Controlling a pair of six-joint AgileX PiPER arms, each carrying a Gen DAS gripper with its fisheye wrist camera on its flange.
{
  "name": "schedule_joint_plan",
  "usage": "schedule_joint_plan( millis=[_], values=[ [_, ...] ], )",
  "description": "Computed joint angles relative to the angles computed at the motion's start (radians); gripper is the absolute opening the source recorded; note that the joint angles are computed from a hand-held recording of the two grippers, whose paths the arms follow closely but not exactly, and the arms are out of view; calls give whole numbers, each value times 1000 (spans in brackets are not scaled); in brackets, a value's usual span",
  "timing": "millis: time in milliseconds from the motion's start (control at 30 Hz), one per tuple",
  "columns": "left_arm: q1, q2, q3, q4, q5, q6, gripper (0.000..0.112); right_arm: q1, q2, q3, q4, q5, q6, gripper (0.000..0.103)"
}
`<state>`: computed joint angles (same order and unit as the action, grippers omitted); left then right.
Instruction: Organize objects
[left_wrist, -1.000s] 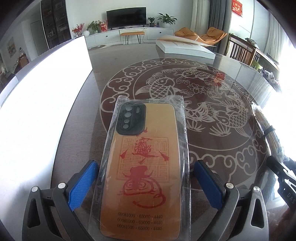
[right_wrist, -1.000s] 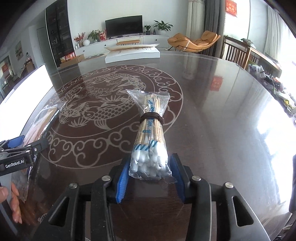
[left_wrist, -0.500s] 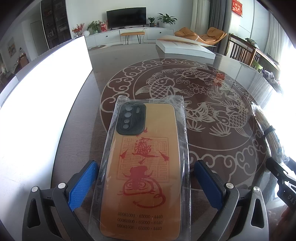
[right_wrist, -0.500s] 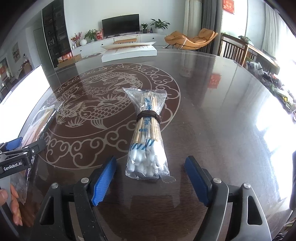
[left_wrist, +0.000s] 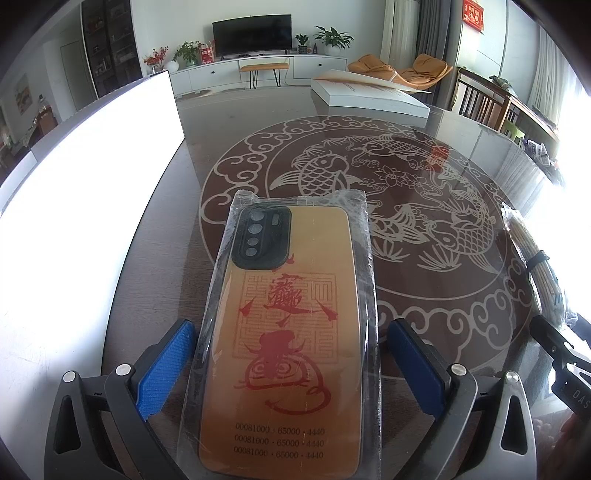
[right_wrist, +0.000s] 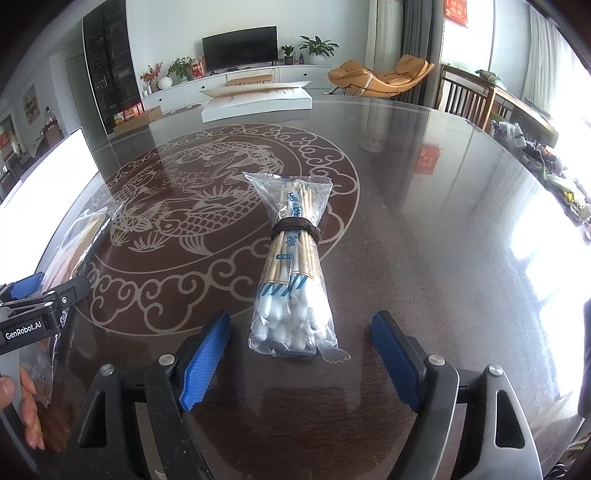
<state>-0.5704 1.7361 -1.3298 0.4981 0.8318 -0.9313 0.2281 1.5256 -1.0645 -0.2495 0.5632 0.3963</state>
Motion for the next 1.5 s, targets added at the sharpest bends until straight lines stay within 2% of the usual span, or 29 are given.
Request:
schedule_joint_plan(
  millis=[200, 267, 300, 400, 467, 500, 533, 567, 600, 700, 767, 900, 1033, 1200, 1367, 1400, 1500],
  values=[
    [0, 2, -2, -1, 0, 0, 103, -8, -4, 5, 19, -4, -18, 81],
    [11, 11, -22, -31, 7, 38, 103, -8, 5, -9, 29, 14, -31, 87],
    [18, 18, -39, -55, 23, 68, 103, -8, 22, -36, 48, 46, -56, 91],
    [38, 33, -70, -122, 41, 169, 103, -31, 98, -195, 161, 197, -185, 91],
    [47, 50, -102, -153, 59, 222, 100, -20, 166, -331, 142, 299, -209, 91],
    [42, 47, -105, -149, 51, 233, 93, -21, 207, -402, 156, 350, -245, 87],
    [37, 36, -97, -146, 31, 244, 74, -29, 242, -462, 190, 387, -287, 54],
    [34, 42, -112, -164, 43, 269, 74, -31, 275, -513, 183, 433, -288, 38],
    [25, 35, -111, -158, 44, 264, 74, -42, 297, -546, 209, 463, -306, 29],
    [24, -35, -28, -184, -17, 239, 74, -55, 251, -491, 248, 446, -330, 28],
    [10, -102, 35, -178, -59, 198, 74, -88, 180, -412, 341, 422, -371, 28],
    [-41, -207, 93, -138, -85, 126, 74, -122, 54, -300, 452, 406, -416, 28],
    [-79, -314, 114, -108, -73, 74, 74, -136, -26, -264, 537, 416, -434, 28],
    [-85, -483, 97, -89, -4, 44, 74, -119, -72, -322, 625, 452, -420, 28],
    [55, -657, 32, -137, 123, 160, 74, 22, -46, -501, 642, 496, -345, 28],
    [113, -689, 24, -155, 156, 203, 74, 68, -25, -554, 640, 502, -325, 28],
    [392, -732, 30, -278, 200, 409, 74, 221, 82, -752, 624, 528, -261, 28]
  ],
)
